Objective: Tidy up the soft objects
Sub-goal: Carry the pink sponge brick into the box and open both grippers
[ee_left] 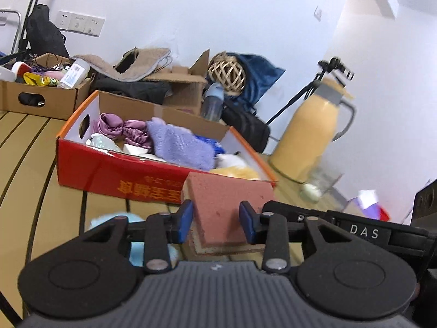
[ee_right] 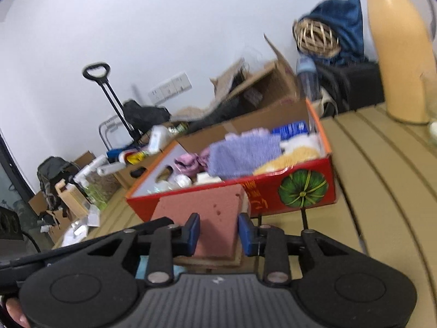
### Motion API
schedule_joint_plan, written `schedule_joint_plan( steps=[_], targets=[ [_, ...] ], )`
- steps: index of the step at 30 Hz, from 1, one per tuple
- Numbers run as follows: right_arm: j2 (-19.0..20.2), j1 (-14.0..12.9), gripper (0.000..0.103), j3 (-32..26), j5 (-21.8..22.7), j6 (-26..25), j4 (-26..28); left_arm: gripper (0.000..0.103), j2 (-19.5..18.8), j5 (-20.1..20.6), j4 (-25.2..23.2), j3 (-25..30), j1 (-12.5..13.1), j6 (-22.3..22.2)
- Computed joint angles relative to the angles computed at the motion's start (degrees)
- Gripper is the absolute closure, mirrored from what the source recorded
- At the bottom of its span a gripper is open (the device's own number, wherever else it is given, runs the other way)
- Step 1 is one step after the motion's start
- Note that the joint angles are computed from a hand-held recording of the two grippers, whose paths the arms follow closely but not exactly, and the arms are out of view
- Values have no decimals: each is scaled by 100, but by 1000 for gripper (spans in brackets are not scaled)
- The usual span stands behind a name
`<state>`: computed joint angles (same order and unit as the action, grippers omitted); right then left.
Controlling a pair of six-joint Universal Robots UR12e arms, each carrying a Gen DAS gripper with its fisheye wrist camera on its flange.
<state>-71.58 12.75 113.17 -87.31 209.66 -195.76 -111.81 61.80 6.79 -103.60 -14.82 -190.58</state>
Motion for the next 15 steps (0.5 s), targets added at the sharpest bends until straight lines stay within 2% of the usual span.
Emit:
schedule_joint_plan(
  steps=[7, 15],
  targets=[
    [-605, 235, 79, 496, -490, -47, -220, 67, 391, -222, 417, -468, -21, -187],
    [-876, 385, 79, 704, -787, -115, -383, 70, 509, -153, 717, -538, -73, -286]
  ],
)
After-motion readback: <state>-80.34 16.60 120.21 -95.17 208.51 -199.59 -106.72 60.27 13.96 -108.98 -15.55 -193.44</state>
